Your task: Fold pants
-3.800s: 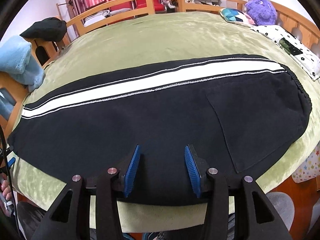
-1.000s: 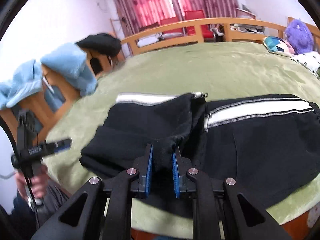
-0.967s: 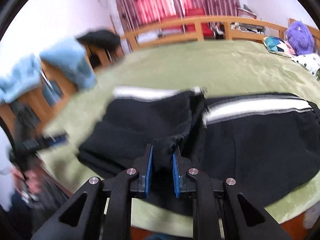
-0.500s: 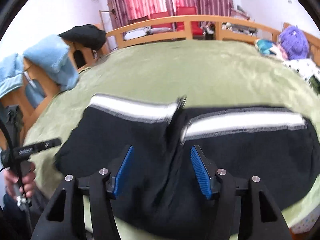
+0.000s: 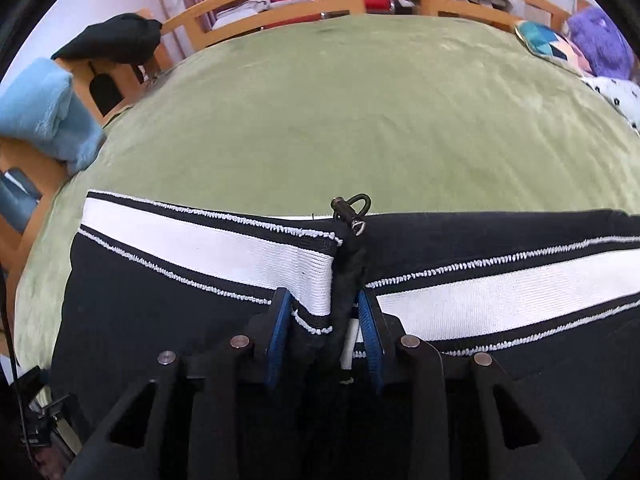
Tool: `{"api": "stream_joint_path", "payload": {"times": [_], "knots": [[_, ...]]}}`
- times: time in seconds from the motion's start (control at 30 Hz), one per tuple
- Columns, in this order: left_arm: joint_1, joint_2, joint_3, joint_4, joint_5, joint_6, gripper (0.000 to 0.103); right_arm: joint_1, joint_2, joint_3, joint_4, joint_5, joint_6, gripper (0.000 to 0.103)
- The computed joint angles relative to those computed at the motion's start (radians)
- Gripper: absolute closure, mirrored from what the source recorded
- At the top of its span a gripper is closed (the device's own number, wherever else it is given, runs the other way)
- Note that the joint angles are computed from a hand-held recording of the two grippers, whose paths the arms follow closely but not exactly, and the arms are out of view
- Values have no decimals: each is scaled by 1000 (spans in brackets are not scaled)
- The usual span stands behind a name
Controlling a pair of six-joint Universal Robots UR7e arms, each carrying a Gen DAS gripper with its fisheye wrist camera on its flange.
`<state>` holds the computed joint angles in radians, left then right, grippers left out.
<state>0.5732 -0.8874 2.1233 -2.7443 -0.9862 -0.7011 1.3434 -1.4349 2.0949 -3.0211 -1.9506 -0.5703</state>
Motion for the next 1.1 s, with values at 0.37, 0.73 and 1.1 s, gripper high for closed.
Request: {"api": "stream_joint_path", "payload": {"times": [0.37, 0.73, 1.1], "knots": [[-11, 25, 4, -49, 7, -7, 22, -25, -309, 274, 77, 119, -47, 58], [-11, -26, 120, -267, -57, -78, 24, -82, -456, 413, -11, 155, -67, 55], [-2, 67, 128, -471, -37, -155, 33, -202, -679, 482, 71, 286, -22, 53]]}}
